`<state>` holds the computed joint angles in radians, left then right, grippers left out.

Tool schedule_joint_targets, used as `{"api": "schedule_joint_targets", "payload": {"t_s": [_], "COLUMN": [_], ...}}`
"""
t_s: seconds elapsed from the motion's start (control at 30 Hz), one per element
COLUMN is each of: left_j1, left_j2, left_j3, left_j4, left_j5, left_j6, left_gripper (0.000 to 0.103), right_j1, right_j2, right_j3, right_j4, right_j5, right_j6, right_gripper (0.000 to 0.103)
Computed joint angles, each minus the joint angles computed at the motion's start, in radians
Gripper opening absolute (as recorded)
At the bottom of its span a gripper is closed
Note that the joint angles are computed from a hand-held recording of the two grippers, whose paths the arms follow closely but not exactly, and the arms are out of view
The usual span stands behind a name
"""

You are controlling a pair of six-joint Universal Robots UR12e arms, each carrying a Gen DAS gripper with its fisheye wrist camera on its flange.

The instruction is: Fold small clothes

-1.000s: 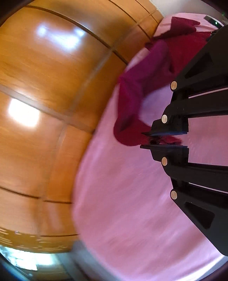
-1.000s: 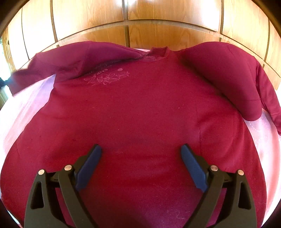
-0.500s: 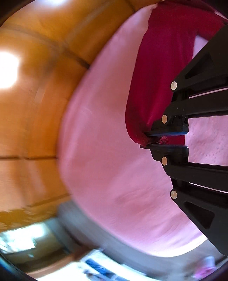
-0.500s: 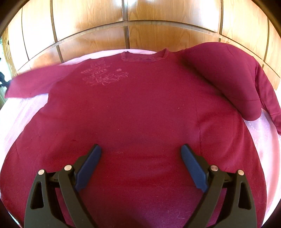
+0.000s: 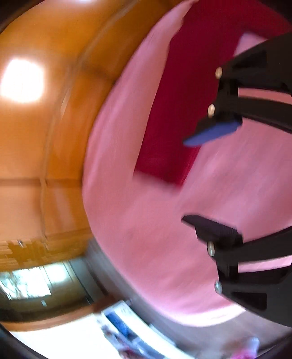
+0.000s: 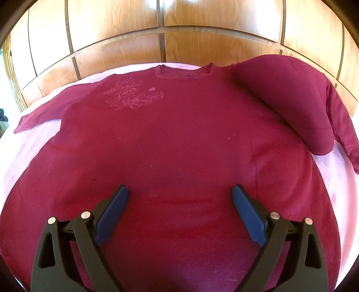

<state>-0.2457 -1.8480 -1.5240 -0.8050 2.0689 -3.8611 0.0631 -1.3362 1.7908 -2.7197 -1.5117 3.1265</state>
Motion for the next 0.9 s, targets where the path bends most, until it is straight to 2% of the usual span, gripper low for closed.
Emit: {"api": "schedule_joint_targets", "payload": {"t_s": [0.1,0.13,0.2,0.3,0.37,0.43,0.47,0.5,0.53,0.6,0.67,0.73,0.77,0.83,0.87,0.9], "left_j1": [-0.093,-0.110,-0.167,-0.222,-0.257,-0.280,-0.290,-0.295,-0.298,-0.304,-0.300,-0.292,-0.300,-0.294,-0.294,-0.295], "left_j2": [-0.019,-0.027,-0.059,-0.102,-0.135,-0.163,-0.179,-0.191,-0.197,-0.218,-0.216,-0.207,-0.212,-0.221,-0.221,-0.226], "left_j3": [-0.013,-0.012,0.009,0.037,0.065,0.092,0.109,0.119,0.120,0.140,0.119,0.097,0.101,0.109,0.109,0.112], "left_j4": [0.157,0.188,0.257,0.327,0.328,0.306,0.286,0.268,0.255,0.223,0.265,0.281,0.283,0.286,0.287,0.288], "left_j5": [-0.062,-0.088,-0.167,-0.290,-0.343,-0.385,-0.399,-0.403,-0.406,-0.390,-0.402,-0.437,-0.438,-0.448,-0.448,-0.446], "left_j6": [0.114,0.141,0.220,0.313,0.371,0.410,0.437,0.452,0.467,0.473,0.463,0.451,0.444,0.454,0.457,0.456], "left_gripper": [0.064,0.064,0.064,0.069,0.075,0.075,0.075,0.075,0.075,0.079,0.089,0.093,0.094,0.096,0.097,0.097], "right_j1": [-0.001,-0.009,-0.031,-0.093,-0.158,-0.202,-0.217,-0.233,-0.241,-0.250,-0.255,-0.249,-0.248,-0.257,-0.261,-0.260], "right_j2": [-0.004,-0.010,-0.023,-0.061,-0.088,-0.104,-0.109,-0.113,-0.112,-0.094,-0.065,-0.030,-0.014,0.008,0.016,0.016], "right_j3": [-0.014,-0.024,-0.029,-0.007,0.016,0.028,0.029,0.031,0.030,0.016,-0.010,-0.037,-0.052,-0.076,-0.090,-0.092], "right_j4": [0.041,0.077,0.103,0.069,0.047,0.038,0.040,0.044,0.045,0.048,0.059,0.060,0.064,0.095,0.117,0.112], "right_j5": [0.001,0.021,0.053,0.075,0.097,0.044,-0.025,-0.084,-0.103,-0.204,-0.247,-0.302,-0.316,-0.294,-0.280,-0.288], "right_j6": [0.005,0.014,0.047,0.163,0.284,0.353,0.373,0.384,0.378,0.309,0.250,0.195,0.181,0.169,0.159,0.146], "right_gripper": [0.093,0.092,0.079,0.071,0.067,0.064,0.062,0.062,0.062,0.062,0.062,0.059,0.050,0.030,0.009,0.004]}}
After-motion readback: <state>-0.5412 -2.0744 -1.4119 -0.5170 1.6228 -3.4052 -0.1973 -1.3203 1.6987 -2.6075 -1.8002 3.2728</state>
